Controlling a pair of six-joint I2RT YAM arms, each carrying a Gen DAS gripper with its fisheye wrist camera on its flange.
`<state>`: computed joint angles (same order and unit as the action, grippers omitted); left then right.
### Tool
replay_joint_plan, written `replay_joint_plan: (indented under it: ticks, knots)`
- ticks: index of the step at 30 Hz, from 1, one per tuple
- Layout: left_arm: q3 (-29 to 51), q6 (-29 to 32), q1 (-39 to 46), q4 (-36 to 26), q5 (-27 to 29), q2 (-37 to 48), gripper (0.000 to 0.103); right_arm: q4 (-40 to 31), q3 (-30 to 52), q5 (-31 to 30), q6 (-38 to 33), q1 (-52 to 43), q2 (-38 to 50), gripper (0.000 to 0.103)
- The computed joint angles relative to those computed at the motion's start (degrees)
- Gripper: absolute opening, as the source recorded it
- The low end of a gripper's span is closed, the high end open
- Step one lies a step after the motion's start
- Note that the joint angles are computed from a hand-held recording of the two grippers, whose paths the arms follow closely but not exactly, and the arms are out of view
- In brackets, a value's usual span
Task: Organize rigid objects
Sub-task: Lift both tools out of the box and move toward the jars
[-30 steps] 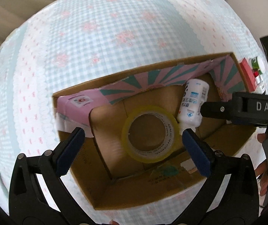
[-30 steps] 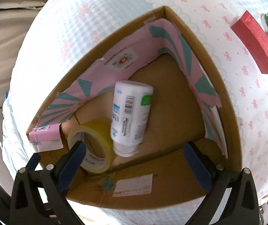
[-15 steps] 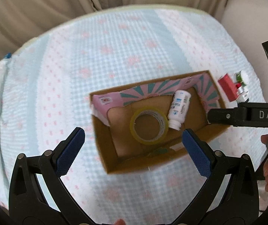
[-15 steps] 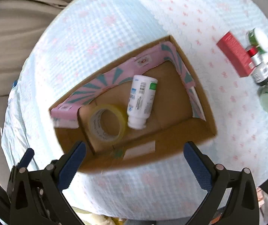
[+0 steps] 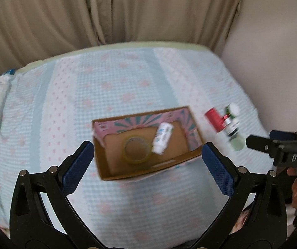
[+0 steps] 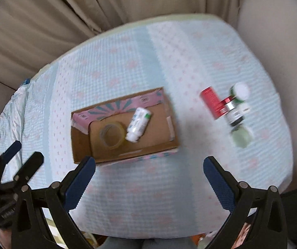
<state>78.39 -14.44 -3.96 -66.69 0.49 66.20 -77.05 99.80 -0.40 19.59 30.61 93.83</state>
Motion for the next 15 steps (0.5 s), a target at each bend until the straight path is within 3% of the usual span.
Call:
replay_joint_plan:
  ticks: [7,12,15]
  knots:
    - [9.6,-12.5,-14.8,-3.7,-10.4,5.7,0.103,-0.4,-3.1,-0.8,-13.4,-11.8,-8.3,0.103]
    - [19.7,-23.9,-26.5,-7.2,-22.8,17.0,0.103,0.4,-3.5,-5.8,-28.0,-24.2,-8.3,0.103]
    - [27.6,-29.7,-30.5,-9.1,-25.6,25.5,0.103,1.1,-2.1,-9.1,-38.2,-31.7,-4.9,0.103]
